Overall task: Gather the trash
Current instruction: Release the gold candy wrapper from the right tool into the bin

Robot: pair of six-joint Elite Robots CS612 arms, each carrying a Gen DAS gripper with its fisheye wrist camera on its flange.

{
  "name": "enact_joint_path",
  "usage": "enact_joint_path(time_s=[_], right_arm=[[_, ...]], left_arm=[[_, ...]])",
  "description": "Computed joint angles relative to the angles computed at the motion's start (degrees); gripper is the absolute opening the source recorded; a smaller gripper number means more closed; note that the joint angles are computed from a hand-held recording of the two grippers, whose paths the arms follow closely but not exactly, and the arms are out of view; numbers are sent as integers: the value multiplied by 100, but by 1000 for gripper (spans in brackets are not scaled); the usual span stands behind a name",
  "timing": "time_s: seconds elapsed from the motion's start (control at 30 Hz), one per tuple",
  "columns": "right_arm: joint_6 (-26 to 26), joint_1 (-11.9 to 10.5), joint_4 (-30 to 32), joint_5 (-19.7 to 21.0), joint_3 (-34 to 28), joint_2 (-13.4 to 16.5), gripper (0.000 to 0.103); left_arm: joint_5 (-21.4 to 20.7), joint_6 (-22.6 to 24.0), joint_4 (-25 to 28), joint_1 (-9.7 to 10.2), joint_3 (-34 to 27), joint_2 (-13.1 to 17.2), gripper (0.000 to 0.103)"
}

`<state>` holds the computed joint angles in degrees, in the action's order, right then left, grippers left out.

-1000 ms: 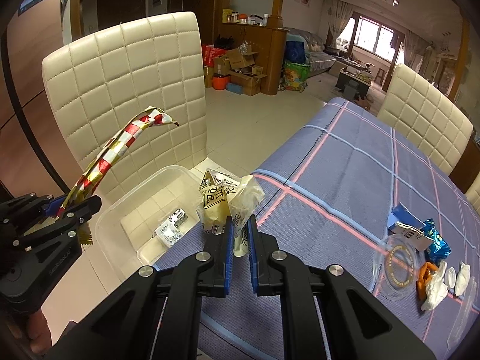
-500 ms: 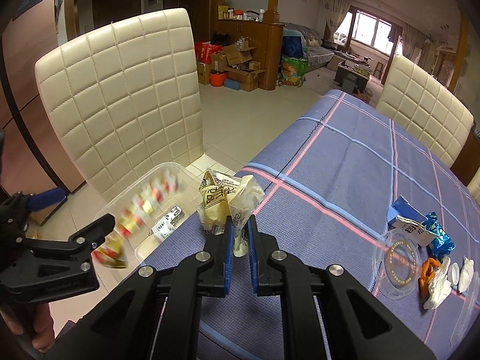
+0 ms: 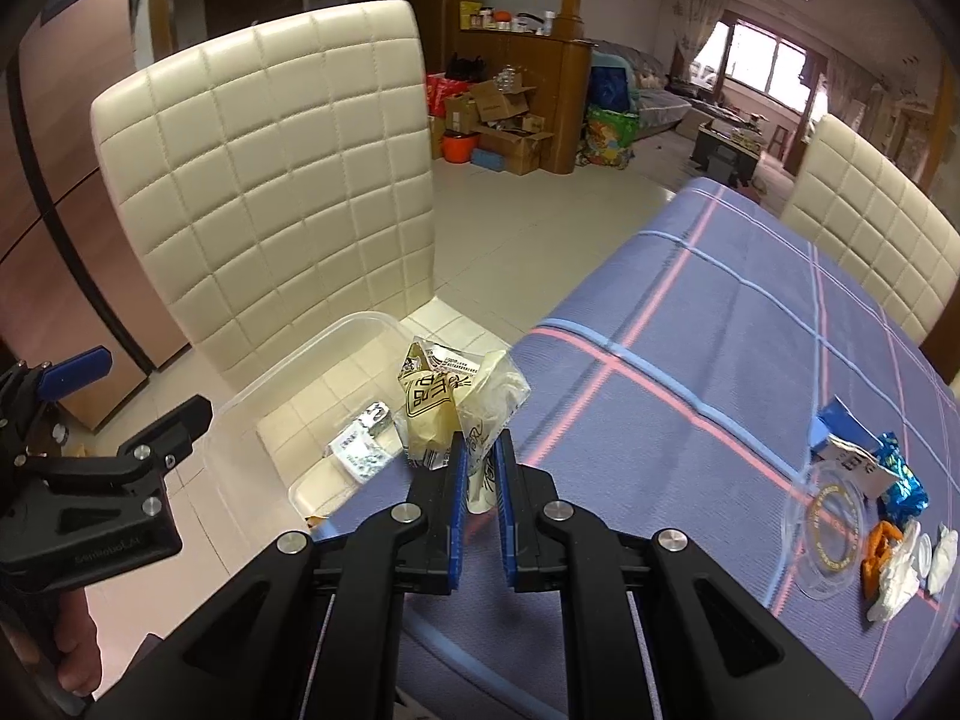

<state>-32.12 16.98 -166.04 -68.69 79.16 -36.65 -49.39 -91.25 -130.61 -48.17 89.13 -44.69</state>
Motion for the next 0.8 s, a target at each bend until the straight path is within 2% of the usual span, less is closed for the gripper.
enact_joint_path(time_s=[0.2,0.3,0.33,0.37,0.43,0.57,0.8], right_arm=[[-256,114,251,119,-38,1,10],[-305,176,507,23,-104,6,13],[-310,219,504,-165,-119,13,22],[-242,282,260,-523,-93,30,28],[-199,311,-248,-713,14,44,50],[-222,277,-728,-644,139,35,52],[-176,222,-467,-585,110,2,52]], left_arm=[[-17,-403,201,-32,202,-146,99],[-44,-567,228,-40,299,-205,99],[-52,-586,190,-43,335,-224,99],[-60,-580,129,-46,366,-235,99],[-65,-567,42,-50,403,-247,99],[-60,-558,2,-55,418,-250,99],[5,-443,-8,-70,346,-231,99]])
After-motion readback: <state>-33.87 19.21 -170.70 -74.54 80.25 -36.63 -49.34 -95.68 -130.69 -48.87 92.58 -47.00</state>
